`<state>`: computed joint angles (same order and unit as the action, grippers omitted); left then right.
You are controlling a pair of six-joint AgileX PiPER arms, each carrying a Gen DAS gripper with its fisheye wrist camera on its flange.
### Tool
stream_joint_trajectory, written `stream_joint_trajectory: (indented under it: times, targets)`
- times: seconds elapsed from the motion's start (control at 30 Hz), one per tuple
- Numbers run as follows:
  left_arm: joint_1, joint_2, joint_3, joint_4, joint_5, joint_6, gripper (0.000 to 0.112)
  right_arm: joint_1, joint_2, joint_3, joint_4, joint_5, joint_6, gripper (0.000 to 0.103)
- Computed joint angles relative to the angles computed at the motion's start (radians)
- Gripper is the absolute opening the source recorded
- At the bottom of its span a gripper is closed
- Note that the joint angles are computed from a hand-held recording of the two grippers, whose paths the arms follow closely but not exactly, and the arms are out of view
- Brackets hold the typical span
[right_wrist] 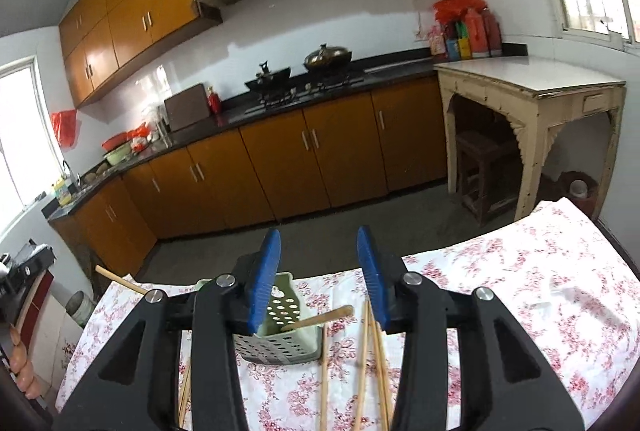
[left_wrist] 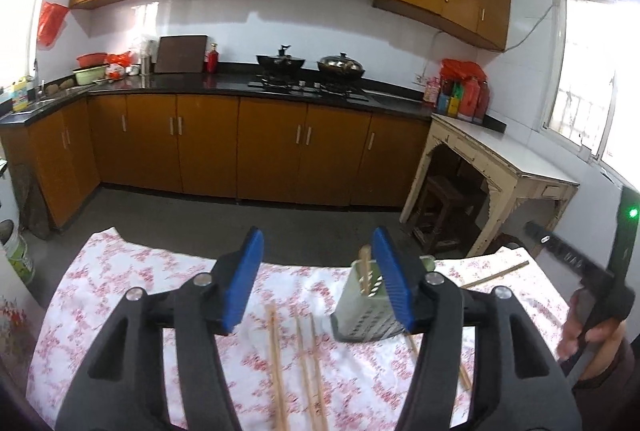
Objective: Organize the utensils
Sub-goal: 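Move both open tools back down to the loose chopsticks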
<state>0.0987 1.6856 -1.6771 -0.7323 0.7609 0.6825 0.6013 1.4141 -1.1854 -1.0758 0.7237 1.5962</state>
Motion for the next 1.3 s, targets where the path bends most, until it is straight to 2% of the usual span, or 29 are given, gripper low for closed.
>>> stream_joint_trajectory:
  times: [0.17,0.27,0.33,0.47,0.53,0.6,0.7,0.77,0.87,1.03,1.2,1.27,1.3]
  targets:
    - [0.091,-0.101,0.223,-0.129,-0.057,0.191,0.061,0.068,-0.130,0.144,-0.090,0.081,0.118,0.042]
    - [0.125,-0.144,0.372,-0.190,-0.141,0.324,0.062,0.129,-0.202,0.263,-0.116,0.177,0.194,0.043]
    - [0.145,-0.141,0.453,-0.236,-0.181,0.406,0.063,0.128,-0.224,0.336,-0.093,0.179,0.225,0.043]
    - [0.147,-0.084,0.553,-0.265,-0.257,0.480,0.066,0.063,-0.172,0.481,-0.019,0.058,0.285,0.043]
    - [0.133,-0.051,0.593,-0.258,-0.308,0.482,0.072,0.028,-0.116,0.547,-0.023,-0.073,0.340,0.039]
    - [0.122,-0.029,0.616,-0.232,-0.335,0.456,0.080,0.018,-0.059,0.585,-0.050,-0.178,0.384,0.029]
    - [0.111,-0.010,0.650,-0.224,-0.351,0.461,0.088,0.026,0.014,0.605,-0.102,-0.277,0.438,0.025]
    - [0.108,-0.008,0.675,-0.249,-0.360,0.507,0.091,0.060,0.062,0.606,-0.135,-0.290,0.474,0.025]
    - [0.111,-0.009,0.699,-0.292,-0.349,0.567,0.094,0.088,0.112,0.581,-0.104,-0.274,0.427,0.025]
    - [0.122,0.014,0.689,-0.299,-0.279,0.587,0.093,0.135,0.159,0.552,-0.098,-0.200,0.417,0.013]
    - [0.099,0.019,0.700,-0.276,-0.262,0.608,0.074,0.110,0.154,0.560,-0.118,-0.211,0.414,0.013]
    - [0.083,0.024,0.703,-0.256,-0.271,0.599,0.068,0.120,0.170,0.535,-0.092,-0.183,0.375,0.012]
    - [0.079,0.026,0.704,-0.249,-0.273,0.595,0.063,0.121,0.185,0.517,-0.079,-0.165,0.356,0.008]
